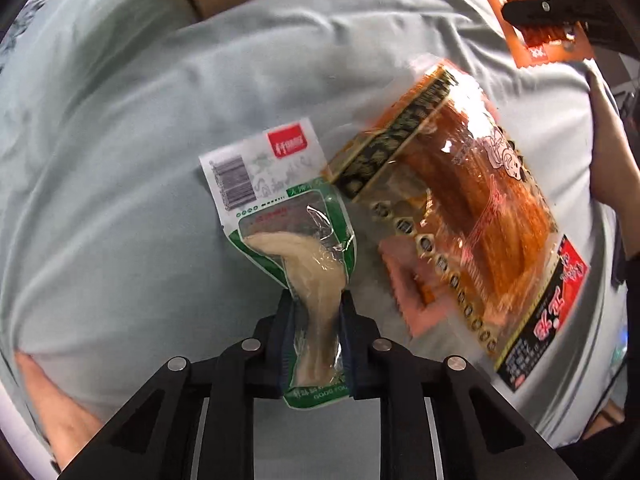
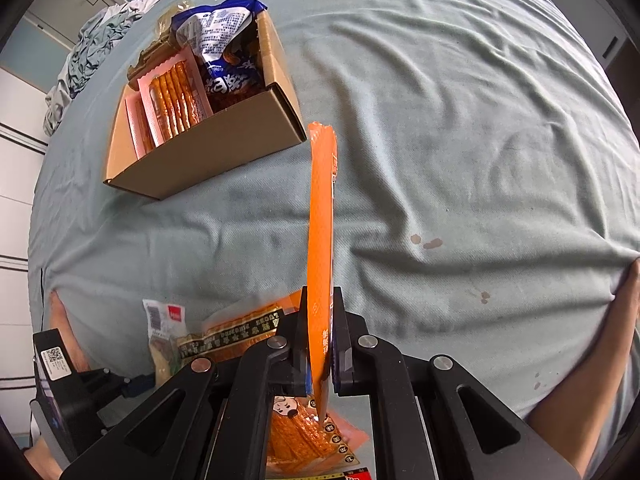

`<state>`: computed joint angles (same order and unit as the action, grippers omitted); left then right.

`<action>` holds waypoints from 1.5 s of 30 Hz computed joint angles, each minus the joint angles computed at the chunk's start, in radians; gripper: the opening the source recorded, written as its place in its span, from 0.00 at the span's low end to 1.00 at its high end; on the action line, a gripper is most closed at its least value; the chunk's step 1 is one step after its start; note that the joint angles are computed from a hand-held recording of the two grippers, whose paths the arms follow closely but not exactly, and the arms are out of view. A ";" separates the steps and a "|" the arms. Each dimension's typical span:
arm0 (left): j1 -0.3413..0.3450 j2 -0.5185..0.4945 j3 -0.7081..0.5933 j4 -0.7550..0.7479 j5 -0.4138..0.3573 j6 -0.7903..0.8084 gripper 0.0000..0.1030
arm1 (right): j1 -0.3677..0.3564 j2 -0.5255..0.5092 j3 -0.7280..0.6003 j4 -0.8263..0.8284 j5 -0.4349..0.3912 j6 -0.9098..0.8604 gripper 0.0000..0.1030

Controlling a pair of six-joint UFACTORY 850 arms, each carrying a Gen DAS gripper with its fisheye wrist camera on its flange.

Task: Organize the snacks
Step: 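Grasp the green-labelled bag with the left tool while right carries its orange packet, then drop the green bag into the box with left tool while right releases its packet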

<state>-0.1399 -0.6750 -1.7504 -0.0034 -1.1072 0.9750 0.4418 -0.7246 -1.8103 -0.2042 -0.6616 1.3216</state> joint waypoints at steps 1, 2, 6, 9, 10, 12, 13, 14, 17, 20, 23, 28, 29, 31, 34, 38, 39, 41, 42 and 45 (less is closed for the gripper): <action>0.005 0.009 0.000 -0.005 0.012 0.015 0.18 | 0.002 0.002 -0.001 -0.007 -0.002 0.004 0.04; 0.012 0.022 0.002 -0.013 0.030 0.025 0.18 | 0.002 0.007 0.005 -0.014 0.004 0.012 0.04; 0.037 0.011 -0.089 -0.097 0.017 -0.013 0.18 | 0.004 0.030 0.028 -0.051 0.018 0.057 0.04; 0.049 -0.011 -0.192 -0.231 -0.003 -0.020 0.18 | 0.002 0.050 0.055 -0.073 0.032 0.098 0.04; 0.047 -0.022 -0.231 -0.284 -0.007 -0.030 0.18 | 0.001 0.055 0.062 -0.077 0.033 0.113 0.04; 0.033 -0.079 -0.365 -0.379 -0.042 -0.075 0.18 | -0.001 0.057 0.071 -0.073 0.035 0.122 0.04; 0.023 -0.148 -0.469 -0.407 -0.061 -0.094 0.18 | -0.001 0.057 0.074 -0.070 0.037 0.124 0.04; 0.009 -0.197 -0.564 -0.428 -0.089 -0.108 0.18 | -0.003 0.059 0.078 -0.064 0.041 0.124 0.04; -0.030 -0.288 -0.740 -0.459 -0.064 -0.134 0.19 | -0.006 0.063 0.088 -0.064 0.055 0.124 0.04; -0.066 -0.399 -0.914 -0.499 -0.026 -0.174 0.28 | -0.011 0.075 0.102 -0.077 0.080 0.148 0.04; -0.094 -0.397 -0.889 -0.394 0.102 -0.250 0.96 | -0.012 0.094 0.120 -0.140 0.110 0.216 0.04; -0.054 -0.399 -0.875 -0.396 0.079 -0.189 1.00 | -0.021 0.091 0.079 -0.236 0.140 0.266 0.04; -0.047 -0.372 -0.821 -0.366 0.093 -0.169 1.00 | -0.025 0.079 0.054 -0.234 0.148 0.252 0.04; -0.024 -0.298 -0.689 -0.331 0.123 -0.126 1.00 | -0.031 0.048 -0.014 -0.217 0.160 0.213 0.04; 0.013 -0.168 -0.458 -0.285 0.184 -0.042 1.00 | -0.033 -0.001 -0.128 -0.272 0.211 0.212 0.04; 0.040 -0.059 -0.257 -0.184 0.209 0.006 1.00 | -0.022 -0.063 -0.244 -0.576 0.209 0.429 0.36; 0.047 -0.048 -0.232 -0.192 0.196 0.026 1.00 | -0.011 -0.091 -0.290 -0.583 0.105 0.407 0.56; 0.064 -0.017 -0.164 -0.209 0.192 0.062 1.00 | 0.008 -0.098 -0.292 -0.643 -0.016 0.473 0.77; 0.070 -0.009 -0.140 -0.217 0.196 0.072 1.00 | 0.012 -0.073 -0.240 -0.649 -0.030 0.495 0.77; 0.074 -0.038 -0.137 -0.182 0.150 0.053 1.00 | -0.004 -0.037 -0.157 -0.432 -0.048 0.336 0.77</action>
